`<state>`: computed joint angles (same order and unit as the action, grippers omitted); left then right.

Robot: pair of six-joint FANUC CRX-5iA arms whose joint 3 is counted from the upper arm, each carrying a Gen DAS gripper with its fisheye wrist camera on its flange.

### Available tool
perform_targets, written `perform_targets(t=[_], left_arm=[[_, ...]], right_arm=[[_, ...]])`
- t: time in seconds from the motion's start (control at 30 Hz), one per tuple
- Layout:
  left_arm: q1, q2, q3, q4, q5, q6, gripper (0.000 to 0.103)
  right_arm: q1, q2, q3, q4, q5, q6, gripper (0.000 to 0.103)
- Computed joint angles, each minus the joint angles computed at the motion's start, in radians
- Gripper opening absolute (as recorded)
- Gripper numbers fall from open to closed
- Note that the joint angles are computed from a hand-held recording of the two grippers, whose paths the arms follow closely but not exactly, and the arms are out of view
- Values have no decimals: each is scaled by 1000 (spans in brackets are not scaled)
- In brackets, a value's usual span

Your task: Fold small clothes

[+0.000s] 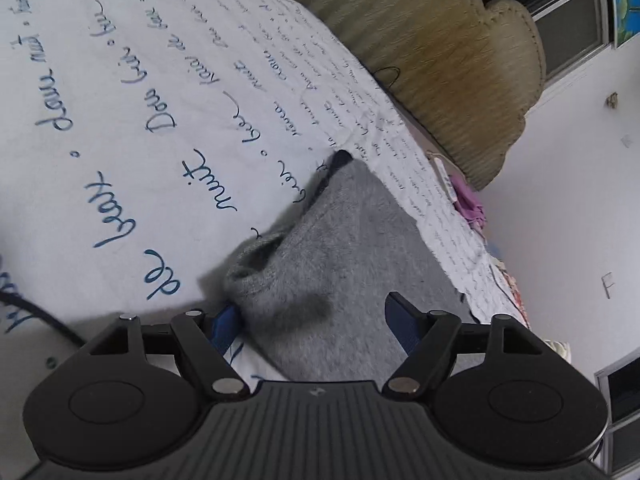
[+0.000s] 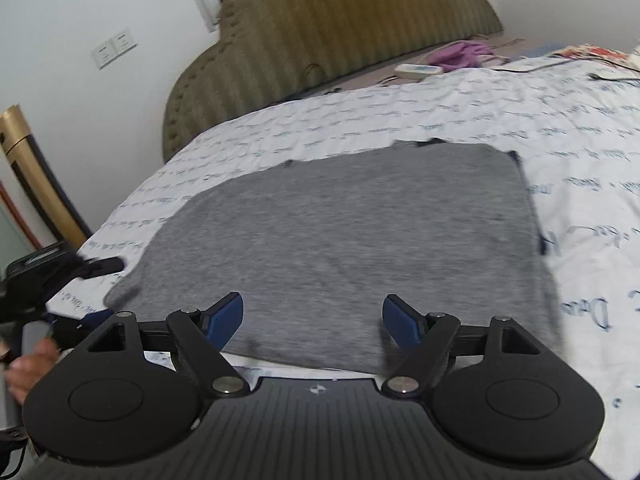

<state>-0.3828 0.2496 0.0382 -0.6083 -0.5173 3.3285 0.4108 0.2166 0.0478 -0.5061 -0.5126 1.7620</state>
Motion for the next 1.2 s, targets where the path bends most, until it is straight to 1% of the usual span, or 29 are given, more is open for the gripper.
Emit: perform_targets(t=[0.03, 0.07, 0.1, 0.17, 0.23, 0.33, 0.43, 0.47, 0.5, 0.53, 0.57, 0.7, 0.8, 0.9, 0.97, 1.13, 1.2], left_arm=[[-2, 13, 15, -1, -16, -5, 54], [2, 18, 19, 15, -28, -32, 34], [9, 26, 20, 42, -23, -62, 31], [22, 25, 2, 55, 16, -51, 31], [19, 19, -8, 33, 30, -28, 31], [13, 9, -26, -4, 55, 7, 31], [0, -5, -50, -75, 83, 91, 31], [-5, -6, -51, -90, 79, 101, 28], [-3, -5, -49, -83, 71, 85, 24], [3, -1, -47, -54, 63, 52, 16], [15, -2, -57, -21, 77, 18, 14], [64, -19, -112, 84, 167, -49, 12], [74, -19, -121, 115, 181, -92, 11], [75, -18, -123, 110, 191, -88, 10], [82, -20, -134, 125, 209, -99, 10], [100, -27, -159, 172, 243, -148, 10], [103, -27, -163, 174, 250, -152, 10]], right_arm=[[5, 1, 3, 1, -3, 1, 83], [10, 3, 5, 10, -5, -5, 84], [18, 7, 7, 31, -6, -24, 84], [29, 12, 12, 65, -14, -54, 84], [32, 17, 23, 67, -23, -59, 84], [28, 40, 66, 40, -51, -55, 84], [20, 79, 135, -8, -92, -31, 84], [19, 94, 160, -22, -105, -22, 84], [21, 111, 186, -32, -120, -17, 84], [24, 130, 214, -36, -137, -17, 84], [30, 149, 242, -34, -154, -20, 84], [54, 217, 339, -31, -211, -10, 84], [77, 276, 430, -8, -250, -10, 84], [101, 353, 563, 25, -309, -24, 84], [116, 403, 649, 42, -339, -43, 84], [140, 503, 826, 51, -399, -66, 84], [150, 532, 867, 70, -404, -82, 84]])
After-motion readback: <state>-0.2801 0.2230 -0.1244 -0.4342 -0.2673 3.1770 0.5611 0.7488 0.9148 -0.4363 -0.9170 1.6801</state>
